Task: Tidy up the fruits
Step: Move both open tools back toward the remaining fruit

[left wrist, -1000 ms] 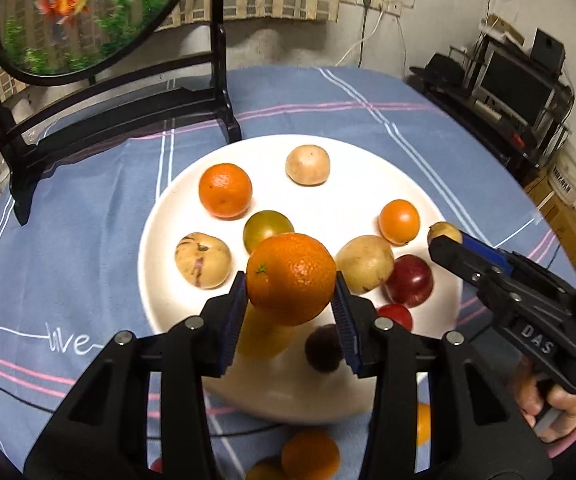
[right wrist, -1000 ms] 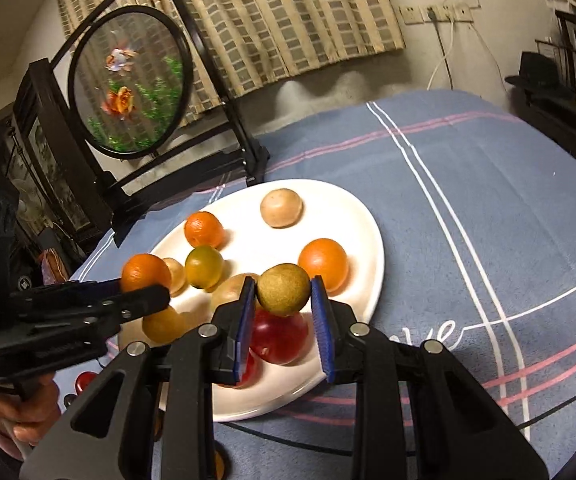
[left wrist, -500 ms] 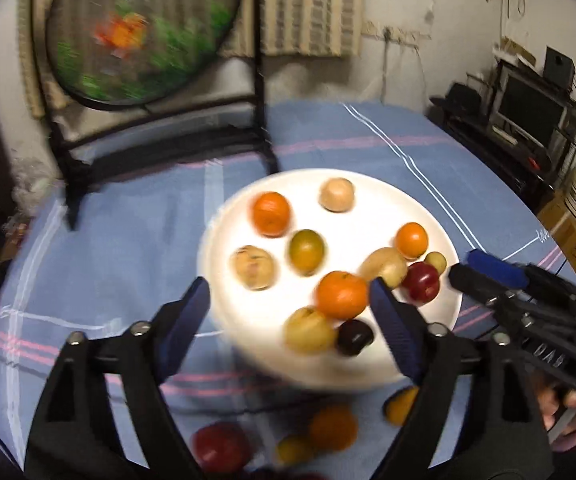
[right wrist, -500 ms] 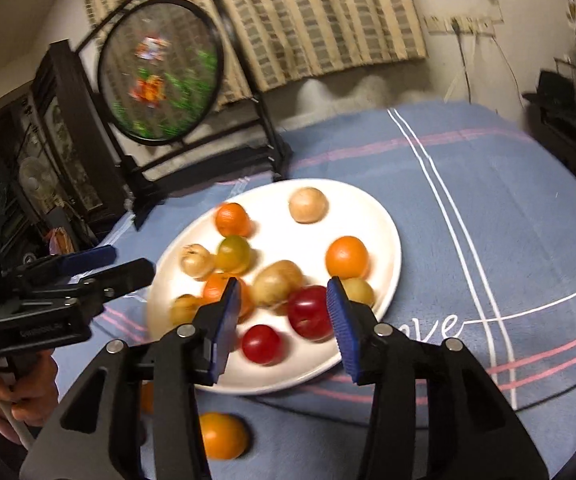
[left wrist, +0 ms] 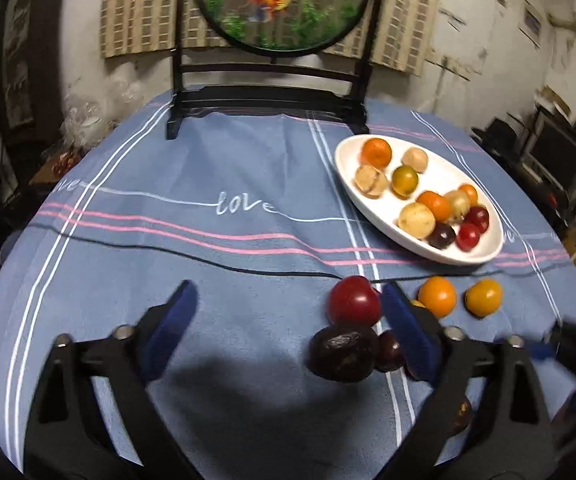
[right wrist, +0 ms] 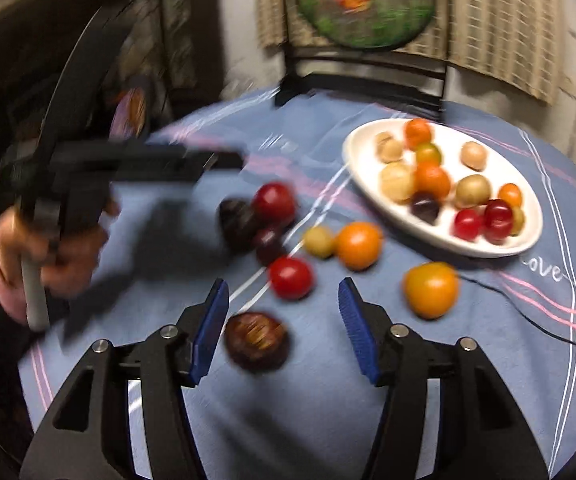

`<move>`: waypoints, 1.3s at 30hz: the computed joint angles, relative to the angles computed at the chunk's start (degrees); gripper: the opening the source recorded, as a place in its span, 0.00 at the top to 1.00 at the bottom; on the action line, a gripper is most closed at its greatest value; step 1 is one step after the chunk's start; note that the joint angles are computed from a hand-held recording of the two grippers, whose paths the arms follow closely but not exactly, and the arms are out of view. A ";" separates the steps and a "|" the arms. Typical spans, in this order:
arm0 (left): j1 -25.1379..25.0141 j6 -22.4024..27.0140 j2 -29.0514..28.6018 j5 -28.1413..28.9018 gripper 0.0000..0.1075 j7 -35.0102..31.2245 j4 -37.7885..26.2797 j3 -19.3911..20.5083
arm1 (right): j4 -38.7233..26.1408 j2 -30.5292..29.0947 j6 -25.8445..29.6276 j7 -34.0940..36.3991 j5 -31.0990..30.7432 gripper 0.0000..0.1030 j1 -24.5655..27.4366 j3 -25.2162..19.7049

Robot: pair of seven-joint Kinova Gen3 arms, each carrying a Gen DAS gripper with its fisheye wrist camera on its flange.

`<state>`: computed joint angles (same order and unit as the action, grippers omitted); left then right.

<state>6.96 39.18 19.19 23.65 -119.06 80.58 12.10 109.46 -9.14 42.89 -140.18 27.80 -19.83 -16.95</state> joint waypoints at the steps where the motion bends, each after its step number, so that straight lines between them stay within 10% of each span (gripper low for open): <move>1: 0.46 0.31 0.18 -0.65 0.08 1.11 -0.39 -0.55 | -0.54 0.63 0.97 -0.16 0.59 0.43 -0.31 -0.76; 39: 2.94 0.89 1.05 -8.65 0.08 10.62 -2.51 -2.18 | -2.37 4.69 4.46 5.44 -4.99 0.49 -3.77 2.84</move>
<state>9.90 40.07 20.24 15.00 -108.43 78.07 9.92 107.09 -4.45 47.36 -134.74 22.80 -23.61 -14.12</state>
